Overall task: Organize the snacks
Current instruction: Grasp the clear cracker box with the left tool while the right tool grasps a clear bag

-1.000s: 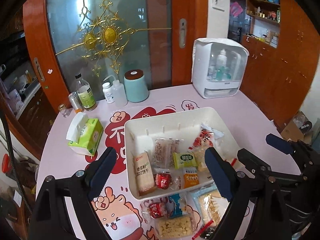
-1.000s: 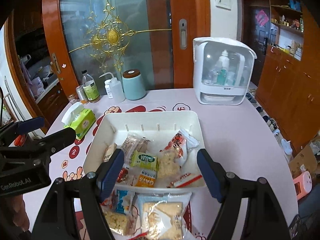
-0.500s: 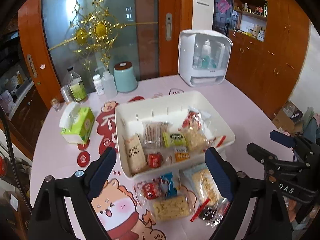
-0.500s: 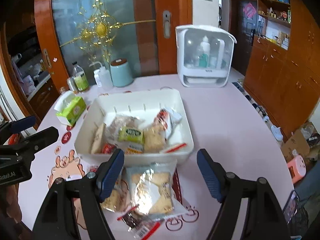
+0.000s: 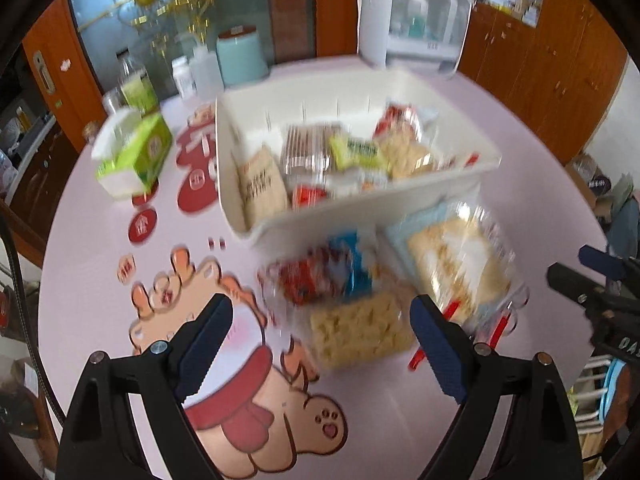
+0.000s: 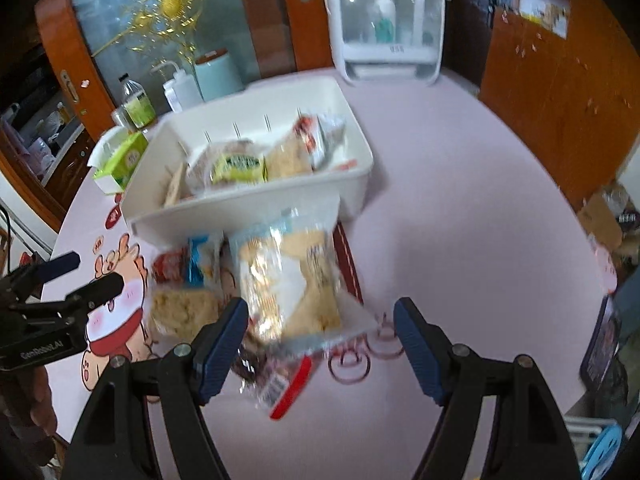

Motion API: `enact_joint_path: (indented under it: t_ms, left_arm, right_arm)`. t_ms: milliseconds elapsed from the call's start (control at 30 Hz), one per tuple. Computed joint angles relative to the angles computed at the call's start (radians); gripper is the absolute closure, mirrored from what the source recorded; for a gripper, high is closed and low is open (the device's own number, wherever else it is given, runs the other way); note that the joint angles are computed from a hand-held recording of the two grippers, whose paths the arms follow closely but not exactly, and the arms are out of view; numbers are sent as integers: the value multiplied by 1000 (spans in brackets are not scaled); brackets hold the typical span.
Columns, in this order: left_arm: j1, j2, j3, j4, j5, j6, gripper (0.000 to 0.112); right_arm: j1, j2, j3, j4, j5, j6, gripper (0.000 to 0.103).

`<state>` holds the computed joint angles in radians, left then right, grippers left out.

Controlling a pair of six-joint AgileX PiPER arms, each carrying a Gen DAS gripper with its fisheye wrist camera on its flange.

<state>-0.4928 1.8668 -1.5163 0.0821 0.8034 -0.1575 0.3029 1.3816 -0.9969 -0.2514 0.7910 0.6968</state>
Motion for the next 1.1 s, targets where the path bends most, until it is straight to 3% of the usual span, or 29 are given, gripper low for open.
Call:
enact_joint_path:
  t_ms: [467, 900, 1100]
  left_arm:
    - [61, 73, 88, -122, -4, 113, 23]
    - [104, 160, -26, -303, 99, 178, 23]
    - [83, 237, -140, -341, 162, 149, 23]
  right_arm:
    - [-13, 60, 145, 257, -99, -97, 27]
    - [-30, 198, 115, 497, -189, -291, 28]
    - [-3, 251, 93, 467, -214, -259, 29]
